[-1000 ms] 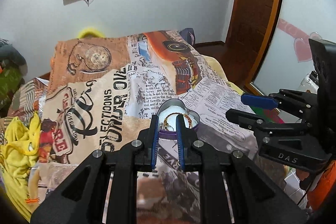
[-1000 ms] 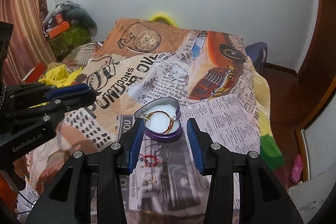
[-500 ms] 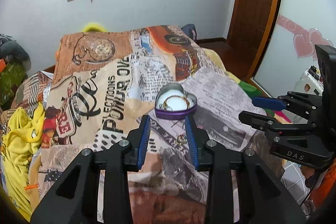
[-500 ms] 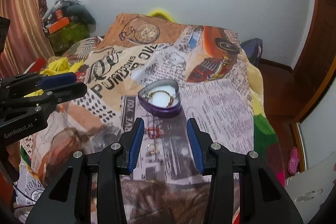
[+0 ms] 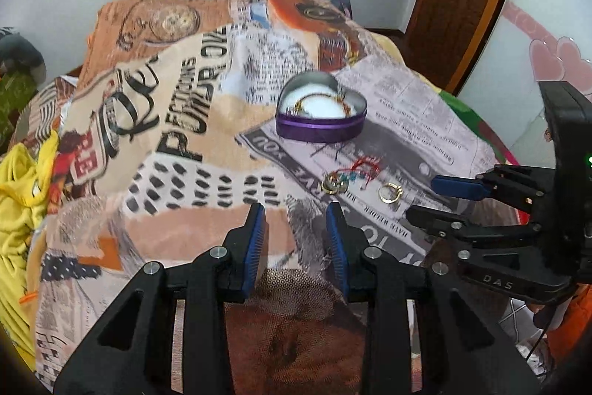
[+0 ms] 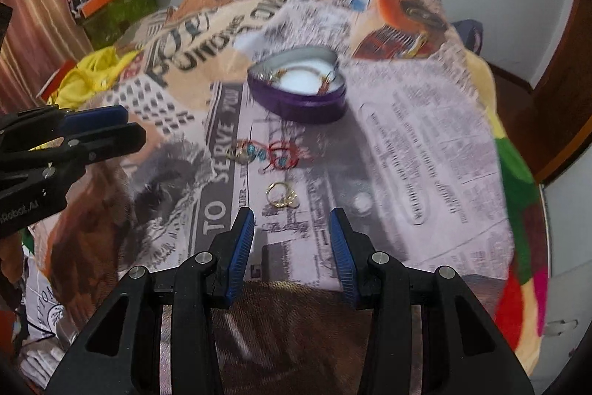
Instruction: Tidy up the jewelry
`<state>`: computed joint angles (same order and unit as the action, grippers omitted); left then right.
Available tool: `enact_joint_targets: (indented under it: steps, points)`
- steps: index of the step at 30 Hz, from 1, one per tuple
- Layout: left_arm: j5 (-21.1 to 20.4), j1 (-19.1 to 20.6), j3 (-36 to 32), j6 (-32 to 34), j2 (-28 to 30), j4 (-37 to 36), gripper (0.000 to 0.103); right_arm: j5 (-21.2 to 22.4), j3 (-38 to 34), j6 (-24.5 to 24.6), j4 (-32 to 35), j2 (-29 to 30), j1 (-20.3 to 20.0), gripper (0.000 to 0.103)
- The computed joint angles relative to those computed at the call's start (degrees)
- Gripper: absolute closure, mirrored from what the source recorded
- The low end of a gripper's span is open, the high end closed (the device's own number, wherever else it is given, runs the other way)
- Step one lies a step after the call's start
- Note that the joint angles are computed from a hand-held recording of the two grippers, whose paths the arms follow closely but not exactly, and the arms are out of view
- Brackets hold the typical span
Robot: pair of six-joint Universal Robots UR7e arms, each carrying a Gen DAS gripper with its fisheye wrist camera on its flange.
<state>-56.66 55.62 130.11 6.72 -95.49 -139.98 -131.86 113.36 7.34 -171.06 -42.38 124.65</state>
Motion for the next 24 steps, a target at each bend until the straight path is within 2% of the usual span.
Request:
enact_joint_targets:
  steps: [3, 10, 11, 13, 15, 16, 24]
  points:
    - [-0.65, 0.75, -0.07, -0.17, 0.55, -0.19, 0.07, 0.87, -0.5, -0.17, 0.36, 0.85, -0.94, 0.065]
    - [-1.35, 1.79, -0.65, 0.54, 2.68, -1.29, 0.07, 0.75, -0.5, -2.45, -4.51, 2.56, -1.77, 0.065]
    - [-1.49, 1.76, -0.68, 0.68, 2.88, -1.38, 0.07, 0.55, -0.28, -2.7, -5.17, 2.62, -1.72, 0.067]
    - [-1.65, 1.66, -0.71, 0.9, 3.31, -1.51, 0.07, 0.61, 0.13, -2.96, -5.74, 2.49, -1.7, 0.083]
    - [-1.68, 1.48, -0.8, 1.1, 3.74, -1.54, 0.07, 0.87, 0.07, -2.78, -5.79, 2.4, -1.86, 0.086]
    - [-1.79, 1.45, -0.88, 1.17, 3.87, -1.47, 0.07, 0.72, 0.23, -2.58, -5.97, 2.31, -1.83, 0.095]
    - [-3.01, 1.09, -1.72, 1.28, 5.61, -0.9, 0.07, 2.26, 1.44, -1.83, -7.54, 0.87, -2.86, 0.095]
